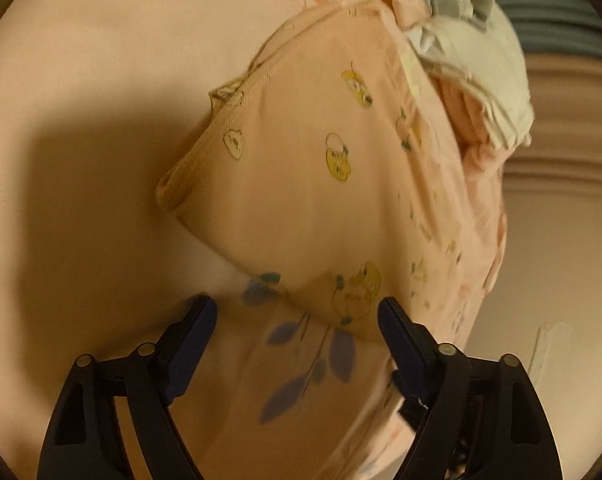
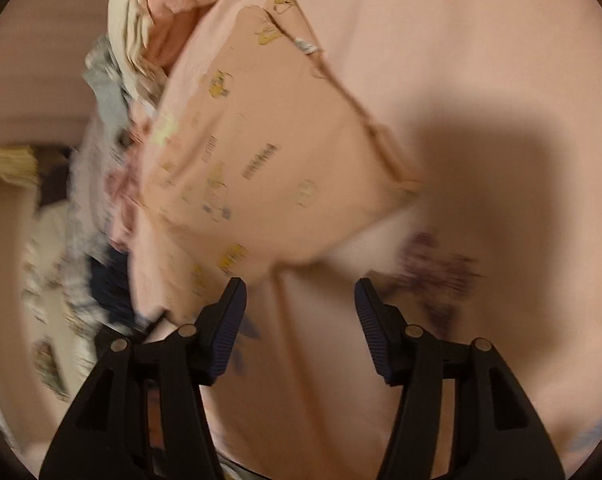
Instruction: Fold small clothes
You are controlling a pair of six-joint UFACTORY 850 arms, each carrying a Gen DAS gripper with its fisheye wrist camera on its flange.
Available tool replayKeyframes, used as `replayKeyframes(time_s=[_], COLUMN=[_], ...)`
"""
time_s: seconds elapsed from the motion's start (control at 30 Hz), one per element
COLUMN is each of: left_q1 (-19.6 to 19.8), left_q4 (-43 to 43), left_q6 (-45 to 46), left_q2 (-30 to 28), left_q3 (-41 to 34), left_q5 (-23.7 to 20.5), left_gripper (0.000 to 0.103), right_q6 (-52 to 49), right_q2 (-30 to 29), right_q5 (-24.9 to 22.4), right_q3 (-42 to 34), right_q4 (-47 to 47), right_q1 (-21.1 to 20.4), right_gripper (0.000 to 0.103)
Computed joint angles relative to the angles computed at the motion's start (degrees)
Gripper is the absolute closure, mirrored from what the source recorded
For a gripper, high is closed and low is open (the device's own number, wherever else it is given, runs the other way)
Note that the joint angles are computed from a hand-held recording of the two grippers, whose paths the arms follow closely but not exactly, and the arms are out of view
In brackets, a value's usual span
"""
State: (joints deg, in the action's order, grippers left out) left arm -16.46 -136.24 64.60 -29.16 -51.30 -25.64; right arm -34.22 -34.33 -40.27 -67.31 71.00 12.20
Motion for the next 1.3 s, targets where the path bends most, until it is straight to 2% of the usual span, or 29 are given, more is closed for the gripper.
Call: replayKeyframes(time_s=[0.1, 0.17, 0.23, 0.37, 0.4, 0.47, 0.5, 0.6, 0.63, 0.67, 0.73, 0.77, 0.8, 0.83, 0.9, 1.0, 1.03, 1.13, 1.23, 1.3], left_q1=[0.5, 1.2, 1.6, 2.2, 2.2, 2.3, 2.3, 2.5, 2.6, 2.8, 3.5, 3.7, 3.9, 4.0, 3.9, 3.7, 3.2, 1.7, 1.3, 0.6], left_q4=[-10.9, -14.1, -16.5, -16.8, -17.0, -17.1, -16.9, -16.6, -16.4, -15.8, -14.4, -13.6, -12.5, -11.7, -11.1, -8.1, -8.8, -13.0, -12.9, -12.9], left_q6=[6.8, 7.4, 7.4, 8.1, 8.0, 8.4, 8.0, 7.5, 7.1, 6.3, 5.7, 5.3, 4.8, 4.2, 3.4, 3.7, 5.2, 10.0, 10.0, 12.0], left_q2=[-0.5, -1.8, -2.6, -3.5, -3.6, -3.6, -3.9, -4.0, -3.9, -3.9, -4.2, -4.2, -4.3, -4.4, -4.4, -4.4, -4.1, -3.6, -3.5, -3.6], left_q3=[1.0, 1.2, 1.3, -0.3, -0.6, -1.3, -1.8, -1.3, -0.9, -0.4, 0.0, 0.1, -0.2, -0.7, -1.5, -3.3, -3.6, -4.0, -4.9, -6.2], left_q5=[-5.1, -9.5, -12.0, -12.1, -11.5, -9.0, -7.9, -7.2, -7.0, -7.2, -9.3, -9.4, -9.3, -8.7, -7.3, -3.3, -1.2, 3.7, 6.4, 10.2], left_gripper=[0.016, 0.016, 0.016, 0.018, 0.02, 0.038, 0.042, 0.056, 0.066, 0.07, 0.07, 0.07, 0.07, 0.07, 0.07, 0.071, 0.079, 0.083, 0.084, 0.085], right_q6=[-1.6, -2.2, -4.1, -7.0, -8.1, -10.6, -10.8, -13.4, -15.2, -17.1, -19.5, -19.6, -18.4, -17.3, -15.4, -15.4, -16.6, -17.4, -13.4, -11.1], right_q2=[-1.8, -2.6, -2.9, -3.8, -3.8, -3.9, -3.8, -2.6, -1.9, -1.5, -1.7, -2.4, -3.0, -3.5, -4.1, -4.5, -4.4, -3.8, -4.0, -4.5], right_q5=[1.1, 2.1, 2.8, 3.1, 2.9, 2.8, 2.8, 2.9, 3.5, 3.4, 2.7, 2.3, 2.9, 4.2, 6.9, 7.7, 7.7, 10.0, 12.7, 13.5], right_q3=[-1.1, -1.9, -2.0, -2.0, -1.7, -1.0, -0.8, 1.4, 2.6, 3.7, 4.5, 3.7, 2.4, 1.1, -0.9, -0.8, -0.2, 0.0, -1.9, -3.3], right_q4=[4.6, 6.2, 9.5, 16.6, 18.9, 23.5, 24.1, 28.4, 31.8, 34.9, 39.0, 38.2, 35.4, 32.4, 27.4, 28.2, 29.4, 28.8, 21.8, 18.2], right_q1=[0.7, 1.2, 1.6, 0.8, 0.6, 0.1, 0.0, -0.7, -0.7, -0.9, -1.0, -1.0, -0.8, -0.4, 0.4, 0.3, 0.3, 0.9, 1.8, 2.2], right_gripper=[0.046, 0.046, 0.046, 0.047, 0.047, 0.047, 0.049, 0.049, 0.049, 0.049, 0.049, 0.049, 0.055, 0.065, 0.074, 0.089, 0.093, 0.094, 0.094, 0.094])
